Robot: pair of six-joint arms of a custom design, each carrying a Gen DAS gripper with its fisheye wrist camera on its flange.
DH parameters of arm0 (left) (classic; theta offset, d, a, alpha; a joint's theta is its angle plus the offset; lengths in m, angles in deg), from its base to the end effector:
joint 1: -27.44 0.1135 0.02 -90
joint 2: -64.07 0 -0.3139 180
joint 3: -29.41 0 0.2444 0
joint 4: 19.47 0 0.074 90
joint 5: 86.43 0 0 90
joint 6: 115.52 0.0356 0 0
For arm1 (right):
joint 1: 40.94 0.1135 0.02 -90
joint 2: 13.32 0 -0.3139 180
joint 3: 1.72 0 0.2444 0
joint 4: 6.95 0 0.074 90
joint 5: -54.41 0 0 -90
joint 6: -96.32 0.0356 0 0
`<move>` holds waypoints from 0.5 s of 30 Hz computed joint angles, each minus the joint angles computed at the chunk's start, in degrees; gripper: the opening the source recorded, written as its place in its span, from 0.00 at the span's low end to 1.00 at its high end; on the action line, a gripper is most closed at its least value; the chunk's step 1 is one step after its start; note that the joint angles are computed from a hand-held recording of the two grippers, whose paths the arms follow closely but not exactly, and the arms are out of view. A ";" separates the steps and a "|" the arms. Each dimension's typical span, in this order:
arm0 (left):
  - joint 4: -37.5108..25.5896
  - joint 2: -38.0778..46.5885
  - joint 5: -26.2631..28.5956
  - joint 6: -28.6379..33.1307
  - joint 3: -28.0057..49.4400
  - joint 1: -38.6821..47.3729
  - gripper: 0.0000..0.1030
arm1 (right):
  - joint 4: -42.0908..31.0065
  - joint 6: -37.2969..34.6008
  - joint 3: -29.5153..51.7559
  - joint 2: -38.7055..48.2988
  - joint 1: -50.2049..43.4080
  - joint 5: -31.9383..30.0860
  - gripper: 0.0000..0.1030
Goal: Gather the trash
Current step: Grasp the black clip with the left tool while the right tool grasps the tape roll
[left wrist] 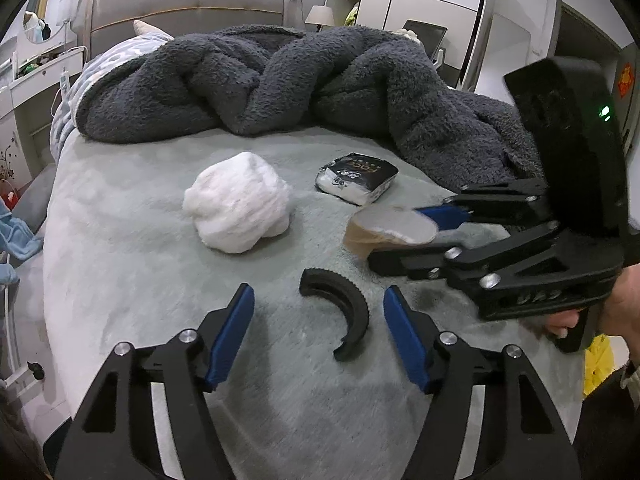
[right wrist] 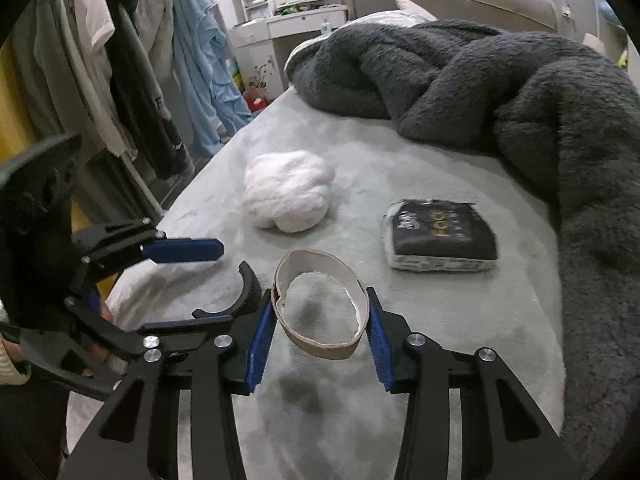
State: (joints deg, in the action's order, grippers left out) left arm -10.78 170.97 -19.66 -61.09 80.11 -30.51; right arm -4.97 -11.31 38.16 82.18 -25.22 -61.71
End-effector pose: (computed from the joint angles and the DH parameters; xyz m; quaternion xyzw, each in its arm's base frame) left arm 0.1813 -0.2632 0.1321 0.1056 0.9098 -0.1300 0.3799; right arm 0.2373 0.0831 0.1389 -0.3331 0.8664 0.2096 0.3075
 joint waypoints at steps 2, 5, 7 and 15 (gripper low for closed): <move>-0.52 0.59 0.20 0.04 0.85 0.15 0.63 | -0.64 -0.30 -0.54 -1.40 -1.62 -1.39 0.43; -1.52 1.49 0.82 0.33 2.21 0.34 0.55 | -1.64 -0.82 -1.17 -3.04 -3.72 -2.82 0.43; -2.73 2.33 0.96 0.44 3.45 0.42 0.50 | -1.99 -0.85 -1.76 -4.08 -4.43 -3.44 0.43; -6.31 3.35 0.95 0.30 5.67 0.34 0.32 | -2.49 0.99 -3.73 -7.47 -2.90 -2.80 0.43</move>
State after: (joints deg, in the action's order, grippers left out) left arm -17.09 174.32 -18.70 -60.79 85.78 -30.18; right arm -7.46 -10.32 34.44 74.70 -28.12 -64.51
